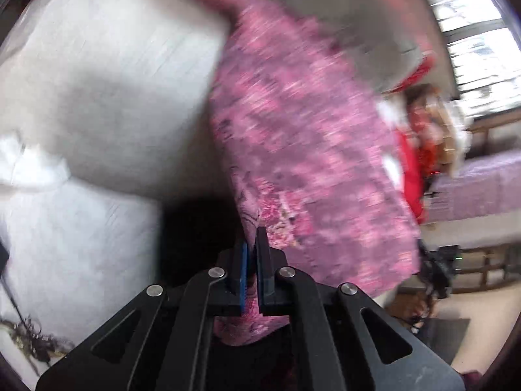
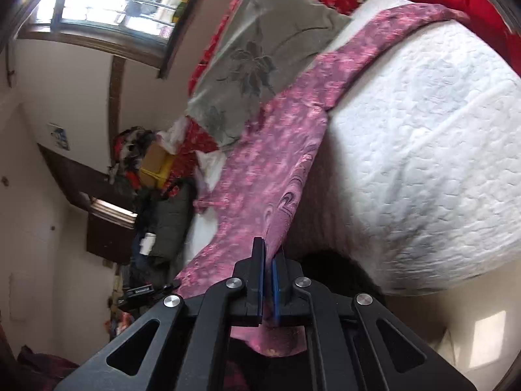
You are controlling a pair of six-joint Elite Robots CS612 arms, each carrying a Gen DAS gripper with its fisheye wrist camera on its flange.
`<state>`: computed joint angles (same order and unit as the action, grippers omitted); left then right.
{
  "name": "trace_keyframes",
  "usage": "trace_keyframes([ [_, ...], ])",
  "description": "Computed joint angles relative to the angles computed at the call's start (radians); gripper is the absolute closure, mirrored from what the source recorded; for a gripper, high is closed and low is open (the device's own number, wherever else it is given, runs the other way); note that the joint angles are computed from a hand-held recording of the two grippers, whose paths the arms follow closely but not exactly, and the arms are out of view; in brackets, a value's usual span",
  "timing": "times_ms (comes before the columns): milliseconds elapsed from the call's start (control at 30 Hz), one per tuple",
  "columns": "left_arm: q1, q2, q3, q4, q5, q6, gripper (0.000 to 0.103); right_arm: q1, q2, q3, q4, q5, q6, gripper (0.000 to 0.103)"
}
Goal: Fold small clothes
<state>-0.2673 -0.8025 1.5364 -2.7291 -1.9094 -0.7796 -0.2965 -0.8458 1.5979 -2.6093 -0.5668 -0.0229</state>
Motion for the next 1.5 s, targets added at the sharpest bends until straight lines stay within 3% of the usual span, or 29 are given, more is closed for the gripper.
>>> trace_keyframes([
  [167,-0.01,0.035,-0.031,0.176,0.036,-0.01,0.1,0.018,0.043,-0.017,0.124,-0.178,-0.011,0.1],
  [267,-0.018,0.018,-0.037,0.168,0.119,0.021,0.1,0.034,0.065,-0.041,0.198,-0.271,-0.001,0.096],
  [367,-0.031,0.016,-0.075,0.138,0.222,0.097,0.096,0.045,0.071,-0.064,0.14,-0.325,0.027,0.094],
  [433,-0.038,0.036,-0.128,0.13,0.256,0.139,0.079,0.051,0.08,-0.082,0.052,-0.305,0.034,0.094],
  [467,-0.044,0.057,-0.169,0.134,0.278,0.16,0.059,0.057,0.092,-0.101,0.018,-0.278,0.035,0.093],
  [500,-0.05,0.078,-0.203,0.136,0.298,0.174,0.047,0.063,0.105,-0.122,0.003,-0.258,0.03,0.093],
  [633,-0.071,0.2,-0.412,0.25,0.329,0.206,0.047,0.11,0.175,-0.232,0.002,-0.29,0.016,0.092],
  [733,-0.085,0.278,-0.552,0.368,0.382,0.198,0.047,0.138,0.223,-0.302,0.052,-0.399,-0.009,0.097],
  [800,-0.089,0.312,-0.615,0.414,0.401,0.19,0.047,0.134,0.245,-0.333,0.074,-0.375,0.016,0.101],
  [867,-0.088,0.337,-0.657,0.425,0.403,0.183,0.047,0.11,0.258,-0.353,0.002,-0.324,0.102,0.092],
  [933,-0.084,0.366,-0.706,0.457,0.399,0.17,0.047,0.08,0.279,-0.386,-0.106,-0.339,0.245,0.087],
  [967,-0.083,0.378,-0.726,0.472,0.392,0.161,0.047,0.061,0.294,-0.409,-0.158,-0.361,0.34,0.074],
  [1000,-0.083,0.382,-0.731,0.478,0.391,0.152,0.047,0.041,0.313,-0.437,-0.201,-0.394,0.443,0.069],
  [1100,-0.087,0.388,-0.729,0.447,0.416,0.166,0.039,-0.012,0.378,-0.542,-0.277,-0.524,0.698,0.068],
  [1233,-0.102,0.401,-0.754,0.474,0.468,0.21,0.034,-0.04,0.465,-0.682,-0.256,-0.597,0.882,0.065],
  [1333,-0.105,0.408,-0.773,0.494,0.485,0.253,0.034,-0.042,0.535,-0.781,-0.269,-0.601,1.018,0.061],
  [1400,-0.104,0.415,-0.795,0.501,0.488,0.273,0.034,-0.038,0.585,-0.858,-0.257,-0.589,1.071,0.058],
  [1500,-0.101,0.435,-0.85,0.489,0.519,0.289,0.034,-0.032,0.629,-0.946,-0.2,-0.592,1.061,0.062],
])
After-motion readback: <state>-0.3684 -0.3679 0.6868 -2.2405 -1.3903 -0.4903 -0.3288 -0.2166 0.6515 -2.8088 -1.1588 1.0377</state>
